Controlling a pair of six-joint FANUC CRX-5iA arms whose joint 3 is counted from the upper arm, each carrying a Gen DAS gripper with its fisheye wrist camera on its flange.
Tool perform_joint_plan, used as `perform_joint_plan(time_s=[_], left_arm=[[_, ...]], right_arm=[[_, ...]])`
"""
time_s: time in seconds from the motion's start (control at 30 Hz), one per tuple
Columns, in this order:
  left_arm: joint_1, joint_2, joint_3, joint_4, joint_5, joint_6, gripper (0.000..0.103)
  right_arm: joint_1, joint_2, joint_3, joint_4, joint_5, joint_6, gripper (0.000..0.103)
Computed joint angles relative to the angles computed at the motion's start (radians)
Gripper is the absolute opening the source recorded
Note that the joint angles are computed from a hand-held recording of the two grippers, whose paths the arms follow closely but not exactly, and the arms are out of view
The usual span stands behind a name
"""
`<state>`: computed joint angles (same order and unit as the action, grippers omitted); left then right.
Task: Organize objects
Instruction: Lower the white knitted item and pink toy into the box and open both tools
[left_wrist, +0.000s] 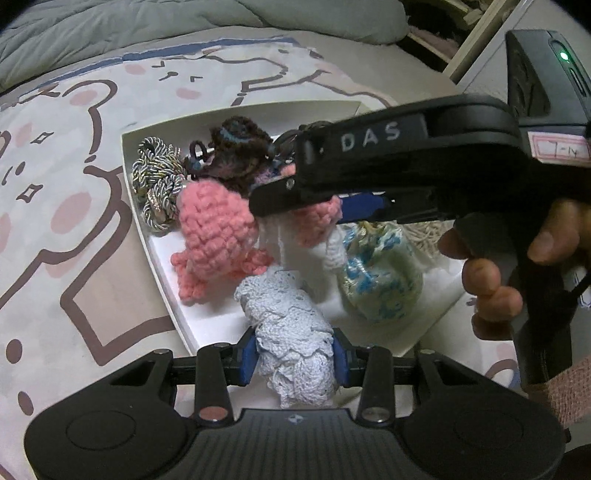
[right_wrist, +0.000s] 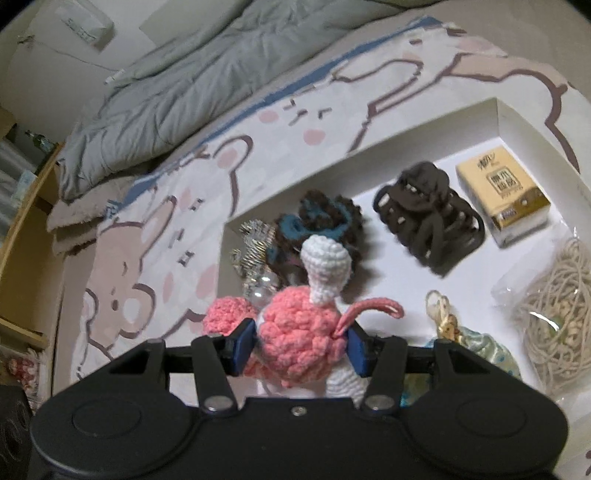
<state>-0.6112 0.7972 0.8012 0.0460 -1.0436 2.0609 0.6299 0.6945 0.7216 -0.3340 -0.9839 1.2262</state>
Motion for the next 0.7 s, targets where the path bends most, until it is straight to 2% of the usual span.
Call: perform_joint_plan(time_s=[0.13, 0.23, 0.27, 0.33, 0.37, 0.7], left_arm=[[-0.002, 0.032, 0.046, -0.019, -0.028, 0.005, 0.044], [-0.004, 0.041, 0.057, -0.010, -0.036, 0.002, 0.062], [-0.005, 0.037, 0.051, -0.010, -0.032, 0.001, 0.066], [-0.007, 0.032, 0.047, -0.013, -0.030, -0.007, 0.067], [-0.007, 0.030, 0.044, -0.012, -0.028, -0.008, 0.067], [-0.013, -0.002, 0.010, -0.033, -0.014, 0.012, 0.067]], right_arm=[[-0.004, 0.026, 0.029, 0.002, -0.046, 0.008, 0.053], [-0.003, 0.032, 0.031, 0.003, -0.053, 0.013, 0.057], [0.002, 0.031, 0.025, 0.022, -0.048, 0.003, 0.065], [0.013, 0.027, 0.013, 0.067, -0.038, -0.019, 0.076], [0.016, 0.023, 0.006, 0.078, -0.033, -0.021, 0.078], [0.023, -0.003, -0.022, 0.093, -0.018, -0.004, 0.079]])
